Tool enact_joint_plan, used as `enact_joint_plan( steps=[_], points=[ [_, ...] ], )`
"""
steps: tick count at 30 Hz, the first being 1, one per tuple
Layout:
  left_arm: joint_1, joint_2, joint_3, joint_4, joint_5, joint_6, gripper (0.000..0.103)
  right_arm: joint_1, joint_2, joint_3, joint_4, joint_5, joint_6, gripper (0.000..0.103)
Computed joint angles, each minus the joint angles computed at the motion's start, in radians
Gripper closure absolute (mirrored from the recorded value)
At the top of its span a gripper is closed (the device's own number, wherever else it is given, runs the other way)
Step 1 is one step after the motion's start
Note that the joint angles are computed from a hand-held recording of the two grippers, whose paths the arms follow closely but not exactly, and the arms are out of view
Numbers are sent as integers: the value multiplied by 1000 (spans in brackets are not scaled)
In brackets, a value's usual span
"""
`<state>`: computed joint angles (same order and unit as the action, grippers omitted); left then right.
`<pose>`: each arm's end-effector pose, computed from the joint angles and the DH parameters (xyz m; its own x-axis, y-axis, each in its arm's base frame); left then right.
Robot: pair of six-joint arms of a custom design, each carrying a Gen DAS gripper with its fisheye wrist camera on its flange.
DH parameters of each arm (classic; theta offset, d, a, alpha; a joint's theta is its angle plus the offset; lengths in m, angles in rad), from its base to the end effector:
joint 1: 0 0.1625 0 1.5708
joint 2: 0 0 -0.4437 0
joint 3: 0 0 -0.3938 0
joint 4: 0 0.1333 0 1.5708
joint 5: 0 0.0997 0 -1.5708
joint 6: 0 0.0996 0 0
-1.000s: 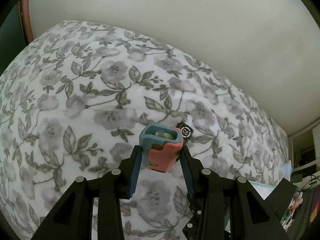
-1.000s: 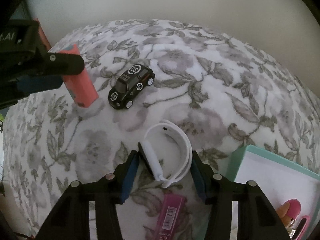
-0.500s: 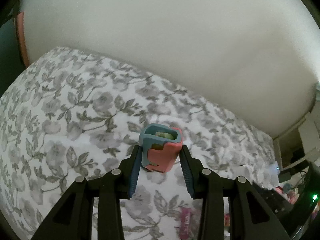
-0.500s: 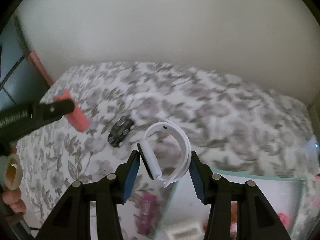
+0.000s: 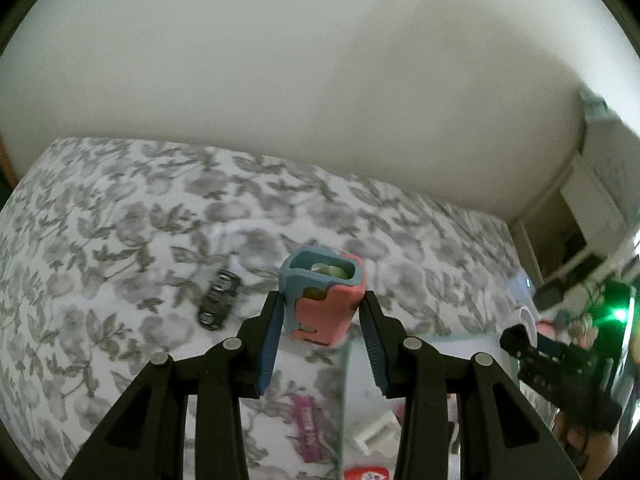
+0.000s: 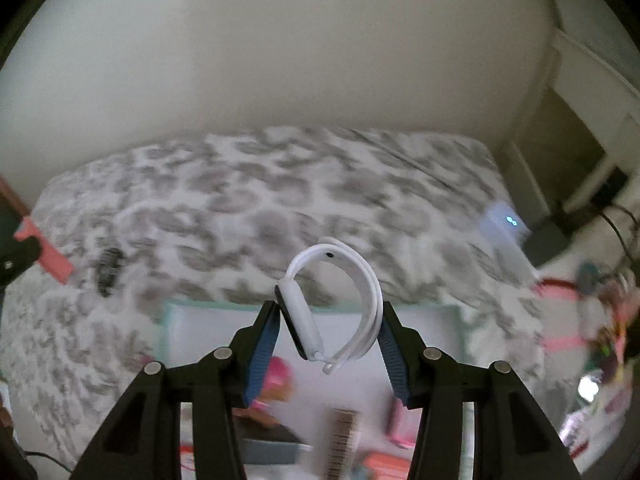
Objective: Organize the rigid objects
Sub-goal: 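Carry the clip and white watch band into the tray and open both grippers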
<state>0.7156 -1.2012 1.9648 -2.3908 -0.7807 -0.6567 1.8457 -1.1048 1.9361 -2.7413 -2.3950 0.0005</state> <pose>-0.2799 -0.5137 0.2396 -0.8496 0.0000 -0.5273 0.2964 0.8270 -0.4777 0.2157 -0.5431 0.2373 -0.7201 0.0512 0.6920 -0.2556 0.9076 -0.3331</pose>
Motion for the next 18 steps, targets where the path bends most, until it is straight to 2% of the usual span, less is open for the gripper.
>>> enact_joint_plan(
  steps=[3, 6, 18],
  points=[
    [-7, 38, -14, 16, -36, 23, 62, -29, -23, 9, 76, -32, 48, 51],
    [-4, 80, -31, 41, -85, 42, 62, -62, -45, 17, 135, -10, 77, 51],
    [2, 196, -86, 154, -172, 92, 62, -93, -20, 14, 220, 28, 90, 51]
  ],
)
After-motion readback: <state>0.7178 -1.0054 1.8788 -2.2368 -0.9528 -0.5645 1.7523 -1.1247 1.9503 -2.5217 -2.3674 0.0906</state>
